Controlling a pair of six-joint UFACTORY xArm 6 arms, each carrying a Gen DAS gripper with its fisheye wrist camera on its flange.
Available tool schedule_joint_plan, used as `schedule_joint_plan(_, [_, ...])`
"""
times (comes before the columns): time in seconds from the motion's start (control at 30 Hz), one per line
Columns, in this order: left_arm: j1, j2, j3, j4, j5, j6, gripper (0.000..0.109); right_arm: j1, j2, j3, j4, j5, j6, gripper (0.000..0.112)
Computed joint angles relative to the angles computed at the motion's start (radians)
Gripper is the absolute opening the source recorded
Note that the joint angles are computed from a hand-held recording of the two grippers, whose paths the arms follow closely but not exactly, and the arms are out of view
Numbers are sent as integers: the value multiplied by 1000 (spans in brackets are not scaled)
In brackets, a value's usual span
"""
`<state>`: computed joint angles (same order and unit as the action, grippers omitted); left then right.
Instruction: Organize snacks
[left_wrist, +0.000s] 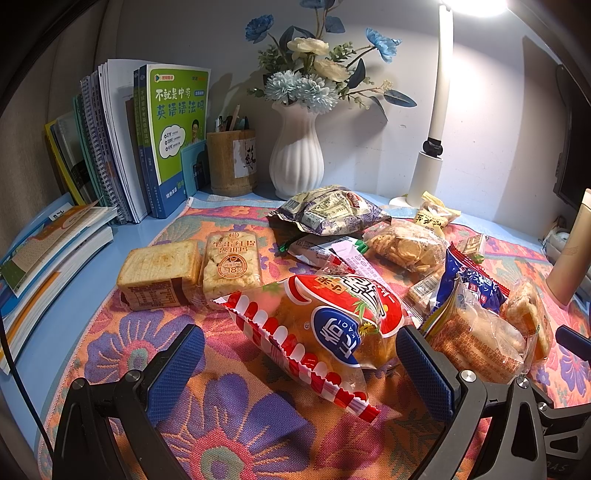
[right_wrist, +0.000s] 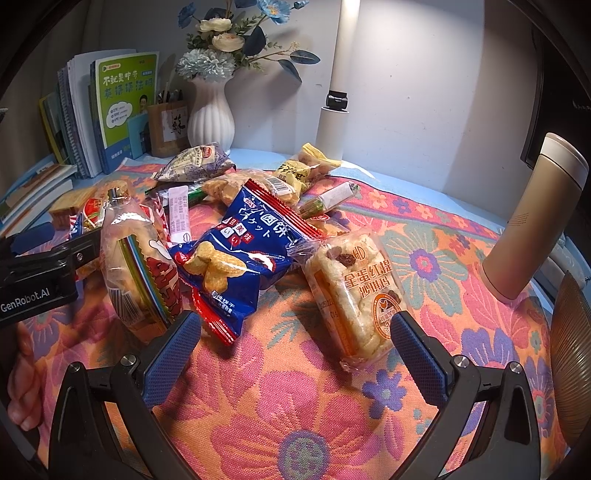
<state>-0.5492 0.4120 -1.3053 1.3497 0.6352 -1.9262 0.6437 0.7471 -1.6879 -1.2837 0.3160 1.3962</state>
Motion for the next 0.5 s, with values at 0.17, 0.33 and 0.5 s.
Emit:
schedule_joint_plan(0.17, [0,0,0,-1,0,1,103,0,0,0,2,0,-2,103])
schedule_joint_plan(0.33, [0,0,-1,-1,0,1,103,0,0,0,5,0,-5,103])
schedule_joint_plan(0.5, [1,0,0,-1,-1,2,103,0,-1,1,5,0,-5,103])
